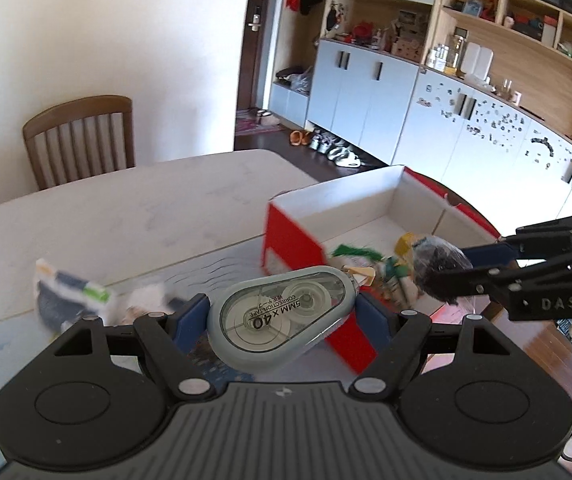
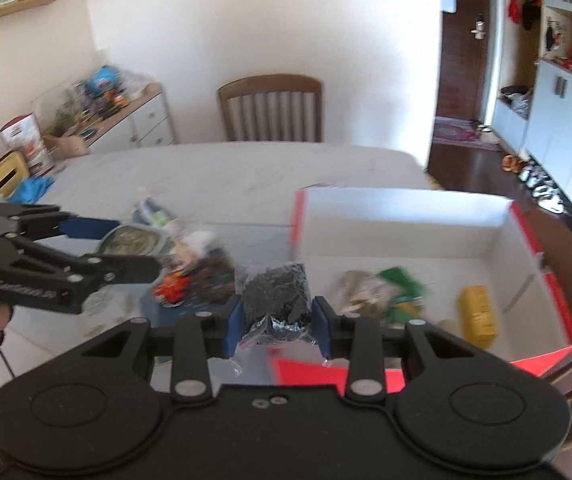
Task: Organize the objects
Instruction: 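Carry the tape dispenser and dark pouch with both tools into the red shoebox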
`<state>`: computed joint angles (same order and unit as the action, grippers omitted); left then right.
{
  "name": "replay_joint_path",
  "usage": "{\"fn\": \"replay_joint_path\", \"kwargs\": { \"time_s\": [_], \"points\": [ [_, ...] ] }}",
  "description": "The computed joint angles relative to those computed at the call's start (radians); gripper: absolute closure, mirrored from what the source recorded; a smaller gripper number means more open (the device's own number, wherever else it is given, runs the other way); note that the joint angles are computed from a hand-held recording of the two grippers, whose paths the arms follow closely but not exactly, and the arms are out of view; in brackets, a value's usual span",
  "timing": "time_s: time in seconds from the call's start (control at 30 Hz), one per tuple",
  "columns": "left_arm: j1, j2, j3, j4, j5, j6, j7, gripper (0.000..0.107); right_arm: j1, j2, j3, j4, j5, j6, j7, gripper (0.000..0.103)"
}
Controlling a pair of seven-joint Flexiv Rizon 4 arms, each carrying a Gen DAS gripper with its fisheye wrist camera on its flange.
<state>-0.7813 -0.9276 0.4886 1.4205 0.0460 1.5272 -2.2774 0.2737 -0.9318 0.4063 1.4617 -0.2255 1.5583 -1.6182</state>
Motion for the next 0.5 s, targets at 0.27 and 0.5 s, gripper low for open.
{"fn": "replay_joint_path", "kwargs": {
  "time_s": [0.27,0.5],
  "points": [
    [0.053,-0.100,-0.051,-0.272,0.021,-0.171,0.013,0.027,-0.028,-0.029,-0.054,-0.048,-0.012,0.021,-0.014,0.068],
    [0.126,-0.225,-0.108,-0.577,0.041,-0.363,-0.003,0.027,-0.064,-0.084,-0.058,-0.129,-0.030,-0.025,-0.044,0.068]
  ]
}}
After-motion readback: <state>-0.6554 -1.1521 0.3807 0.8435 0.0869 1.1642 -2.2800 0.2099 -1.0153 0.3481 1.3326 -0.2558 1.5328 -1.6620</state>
